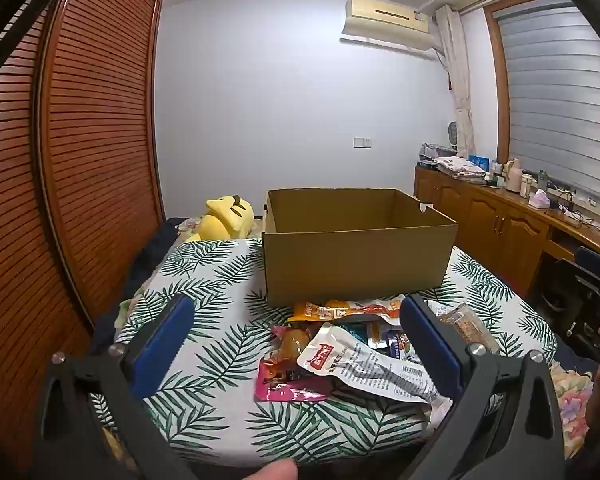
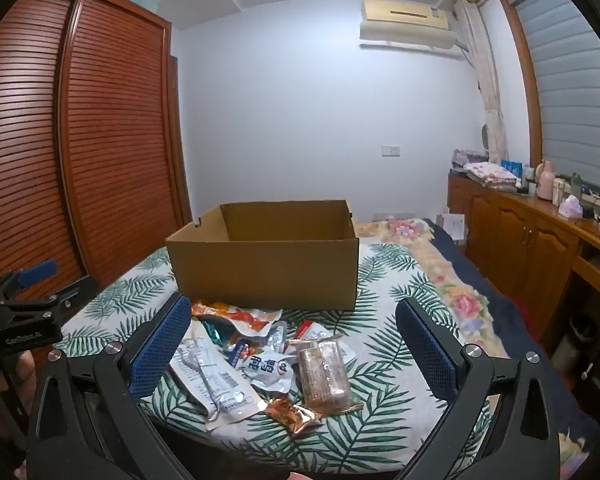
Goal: Organize snacks
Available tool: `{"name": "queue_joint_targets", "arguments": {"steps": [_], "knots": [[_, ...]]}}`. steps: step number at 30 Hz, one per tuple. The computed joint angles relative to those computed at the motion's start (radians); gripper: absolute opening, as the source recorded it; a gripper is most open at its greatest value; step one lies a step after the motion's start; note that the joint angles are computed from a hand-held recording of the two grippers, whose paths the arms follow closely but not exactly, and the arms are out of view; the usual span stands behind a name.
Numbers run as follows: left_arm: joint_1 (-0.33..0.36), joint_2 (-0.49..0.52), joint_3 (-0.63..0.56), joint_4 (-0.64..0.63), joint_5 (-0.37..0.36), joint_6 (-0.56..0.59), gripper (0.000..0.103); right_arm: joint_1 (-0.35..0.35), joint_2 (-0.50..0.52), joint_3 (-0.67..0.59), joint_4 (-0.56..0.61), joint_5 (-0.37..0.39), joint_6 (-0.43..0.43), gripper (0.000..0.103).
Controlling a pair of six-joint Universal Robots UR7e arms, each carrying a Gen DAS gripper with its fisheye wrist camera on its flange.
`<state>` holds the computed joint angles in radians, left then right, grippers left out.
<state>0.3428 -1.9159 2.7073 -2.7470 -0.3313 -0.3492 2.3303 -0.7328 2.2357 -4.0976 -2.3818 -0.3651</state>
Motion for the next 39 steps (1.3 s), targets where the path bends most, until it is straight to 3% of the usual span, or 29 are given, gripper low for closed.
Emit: {"name": "queue_joint_targets", "arguments": {"steps": [8,10,32,39], "knots": [[-0.002,0.001,0.003,-0.001,0.005,0.003,0.103,-0.006,-0.006,0.003,0.013,0.009,0.014,0.103],[0.012,0.019,0.007,-0.057,-0.004,0.035,0.103,0.001,0.004,0.006,0.005,-0.006,0.012,0.103],[-0.032,-0.057,-0.004,0.125,0.013,-0.068,0.103,-0.003,-0.006,0.008,0.005,0.001,0.008,0.103],[-0.032,-0.054,-0.010,0.128,0.013,-0.069,0.103,-0.002,-0.008,0.009,0.006,-0.003,0.008,0.103]]}}
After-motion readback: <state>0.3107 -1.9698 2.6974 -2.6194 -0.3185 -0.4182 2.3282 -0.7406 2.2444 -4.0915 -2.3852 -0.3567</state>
